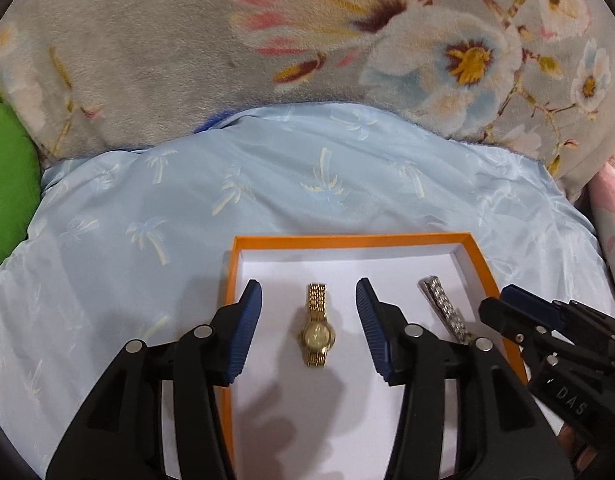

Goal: Organize jewelry
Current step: 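Lift both open tools out of the orange box, then grasp the pearl strand bracelet with the right tool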

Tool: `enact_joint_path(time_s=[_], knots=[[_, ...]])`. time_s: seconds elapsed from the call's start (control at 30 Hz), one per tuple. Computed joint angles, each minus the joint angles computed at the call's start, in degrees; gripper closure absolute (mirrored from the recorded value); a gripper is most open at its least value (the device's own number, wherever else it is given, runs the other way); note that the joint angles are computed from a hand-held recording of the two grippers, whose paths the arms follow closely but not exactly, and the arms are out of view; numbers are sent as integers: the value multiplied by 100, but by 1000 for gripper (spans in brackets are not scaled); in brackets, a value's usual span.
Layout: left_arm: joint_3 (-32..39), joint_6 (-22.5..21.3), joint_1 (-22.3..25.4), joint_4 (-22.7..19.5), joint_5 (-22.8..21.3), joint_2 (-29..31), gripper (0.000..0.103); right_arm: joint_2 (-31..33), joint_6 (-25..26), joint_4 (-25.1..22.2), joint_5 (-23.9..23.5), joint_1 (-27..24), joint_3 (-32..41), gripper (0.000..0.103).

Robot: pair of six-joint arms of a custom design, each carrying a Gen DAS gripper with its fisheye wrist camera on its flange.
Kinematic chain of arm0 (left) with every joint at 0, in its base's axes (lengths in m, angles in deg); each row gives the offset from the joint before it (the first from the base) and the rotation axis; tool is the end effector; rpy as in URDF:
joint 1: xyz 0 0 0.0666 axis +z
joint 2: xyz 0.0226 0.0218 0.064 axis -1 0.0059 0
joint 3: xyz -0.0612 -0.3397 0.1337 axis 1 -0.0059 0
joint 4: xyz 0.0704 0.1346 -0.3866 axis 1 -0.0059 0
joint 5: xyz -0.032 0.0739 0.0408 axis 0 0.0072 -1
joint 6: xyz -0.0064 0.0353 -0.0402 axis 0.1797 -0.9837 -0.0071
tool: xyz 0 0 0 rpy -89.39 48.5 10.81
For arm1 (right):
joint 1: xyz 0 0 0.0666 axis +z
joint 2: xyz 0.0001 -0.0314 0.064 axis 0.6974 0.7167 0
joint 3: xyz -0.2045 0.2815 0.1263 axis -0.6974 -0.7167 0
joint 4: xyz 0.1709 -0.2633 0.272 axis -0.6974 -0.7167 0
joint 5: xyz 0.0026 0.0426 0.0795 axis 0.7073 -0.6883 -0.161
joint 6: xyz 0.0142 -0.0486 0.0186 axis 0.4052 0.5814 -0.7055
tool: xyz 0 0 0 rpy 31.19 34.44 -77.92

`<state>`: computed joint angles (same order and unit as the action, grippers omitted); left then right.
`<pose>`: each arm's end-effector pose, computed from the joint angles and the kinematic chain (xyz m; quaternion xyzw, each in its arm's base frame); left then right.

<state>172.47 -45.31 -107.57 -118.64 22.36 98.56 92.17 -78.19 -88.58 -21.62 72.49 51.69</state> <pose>0.6555 -0.2199 0.3934 0.2121 0.8928 -0.1401 0.3718 0.5717 0.2912 0.3967 0.1506 0.9065 0.0376 0.3926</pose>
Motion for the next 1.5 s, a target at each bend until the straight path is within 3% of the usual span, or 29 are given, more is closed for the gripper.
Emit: enact_joint_path(time_s=[0.3, 0.53, 0.8, 0.87, 0.97, 1.2, 1.5], knots=[[-1491, -188, 187, 205, -77, -1017, 56, -696, -501, -184, 343, 371, -970, 73], [-2263, -394, 203, 396, -114, -1585, 56, -1064, -901, -117, 534, 715, -1489, 73], [-3235, -437, 392, 370, 330, -2602, 55, -1735, -1347, -341, 907, 1529, -2090, 72], [-3486, -440, 453, 285, 403, -2854, 49, -1897, -1575, -425, 960, 1793, -2259, 72], [-3970, -541, 573, 250, 460, -3316, 48, -2063, -1916, -518, 1055, 2214, -2468, 66], [-4838, -543, 1028, 65, 872, -4155, 48, -1860, -2477, -797, 1144, 2861, -2434, 62], [-5511, -557, 1653, -57, 1079, -4719, 47, -1571, -2686, -797, 1148, 2979, -2359, 62]])
